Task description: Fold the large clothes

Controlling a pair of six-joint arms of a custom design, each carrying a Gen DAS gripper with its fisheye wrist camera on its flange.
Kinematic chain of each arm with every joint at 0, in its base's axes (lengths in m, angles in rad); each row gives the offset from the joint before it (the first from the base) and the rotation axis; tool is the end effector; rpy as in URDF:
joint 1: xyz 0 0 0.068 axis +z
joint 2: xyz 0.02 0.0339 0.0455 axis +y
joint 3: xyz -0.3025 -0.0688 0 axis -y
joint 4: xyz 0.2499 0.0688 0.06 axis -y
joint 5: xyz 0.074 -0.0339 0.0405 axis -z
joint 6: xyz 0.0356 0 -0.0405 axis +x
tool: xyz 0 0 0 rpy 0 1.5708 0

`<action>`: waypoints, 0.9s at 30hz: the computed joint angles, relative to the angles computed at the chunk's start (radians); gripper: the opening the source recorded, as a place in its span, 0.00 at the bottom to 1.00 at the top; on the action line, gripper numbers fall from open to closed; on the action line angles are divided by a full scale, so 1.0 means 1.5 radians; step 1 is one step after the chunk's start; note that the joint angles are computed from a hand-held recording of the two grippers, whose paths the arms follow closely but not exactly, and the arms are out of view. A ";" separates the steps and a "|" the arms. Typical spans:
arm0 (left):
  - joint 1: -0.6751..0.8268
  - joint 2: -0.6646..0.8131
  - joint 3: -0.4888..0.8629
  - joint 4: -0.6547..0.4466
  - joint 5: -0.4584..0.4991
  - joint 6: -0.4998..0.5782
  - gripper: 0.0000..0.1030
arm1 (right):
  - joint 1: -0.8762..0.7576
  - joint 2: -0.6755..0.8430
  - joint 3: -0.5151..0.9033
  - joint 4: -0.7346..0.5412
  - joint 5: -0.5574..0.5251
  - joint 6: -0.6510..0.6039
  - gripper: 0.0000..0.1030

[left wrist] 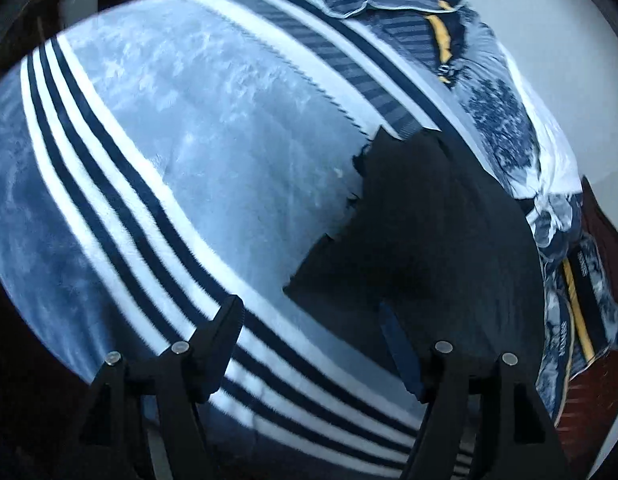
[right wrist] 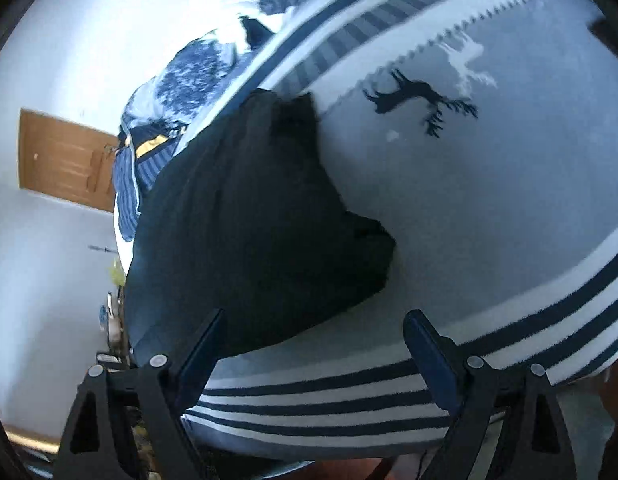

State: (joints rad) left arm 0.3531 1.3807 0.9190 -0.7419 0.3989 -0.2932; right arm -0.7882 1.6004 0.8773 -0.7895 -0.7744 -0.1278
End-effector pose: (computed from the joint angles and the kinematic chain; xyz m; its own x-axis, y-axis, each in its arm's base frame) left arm 0.2409 0.0740 0.2533 -0.7841 -0.5728 -0.2389 -0.4329 0.7806 -0.4508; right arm 0.2023 -0.1681 0.1962 -0.7591 0.6342 -0.1467 0.3846 0.6188 0.6850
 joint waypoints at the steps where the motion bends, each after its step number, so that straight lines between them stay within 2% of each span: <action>1: 0.002 0.022 0.004 0.001 0.009 -0.002 0.69 | -0.003 0.022 0.006 -0.001 -0.014 0.004 0.86; 4: 0.015 0.094 0.015 -0.004 0.071 0.005 0.69 | 0.012 0.053 0.018 0.013 -0.021 0.040 0.85; 6: 0.023 0.114 0.004 0.016 0.099 -0.021 0.69 | 0.028 0.073 0.019 0.025 -0.032 0.057 0.85; 7: 0.026 0.123 -0.003 0.032 0.112 -0.037 0.69 | 0.034 0.082 0.018 0.031 -0.044 0.067 0.83; 9: 0.025 0.134 -0.012 0.050 0.125 -0.050 0.69 | 0.049 0.118 0.021 0.053 -0.069 0.100 0.72; 10: 0.026 0.142 -0.014 0.055 0.139 -0.055 0.62 | 0.052 0.131 0.017 0.069 -0.077 0.121 0.54; 11: 0.030 0.146 -0.016 0.055 0.155 -0.057 0.38 | 0.053 0.141 0.017 0.080 -0.088 0.137 0.43; 12: 0.046 0.154 -0.021 0.058 0.202 -0.059 0.22 | 0.053 0.147 0.011 0.102 -0.102 0.161 0.36; 13: 0.060 0.156 -0.025 0.059 0.237 -0.059 0.07 | 0.051 0.143 0.005 0.118 -0.105 0.176 0.22; 14: 0.072 0.147 -0.030 0.061 0.251 -0.063 0.05 | 0.050 0.130 0.001 0.128 -0.105 0.188 0.14; 16: 0.084 0.103 -0.029 0.035 0.230 -0.027 0.03 | 0.052 0.084 -0.006 0.124 -0.085 0.182 0.09; 20: 0.109 0.016 -0.026 -0.065 0.232 0.060 0.02 | 0.029 0.008 -0.012 0.063 -0.078 0.133 0.04; 24: 0.164 -0.060 -0.030 -0.183 0.240 0.158 0.01 | -0.025 -0.057 -0.003 -0.051 -0.075 0.035 0.03; 27: 0.232 -0.088 -0.047 -0.251 0.248 0.224 0.02 | -0.088 -0.097 0.003 -0.160 -0.069 -0.083 0.02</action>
State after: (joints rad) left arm 0.7016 1.2483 0.8491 -1.1179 0.7716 0.0431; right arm -0.9206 1.4546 0.8823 -1.0299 -0.8786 -0.2524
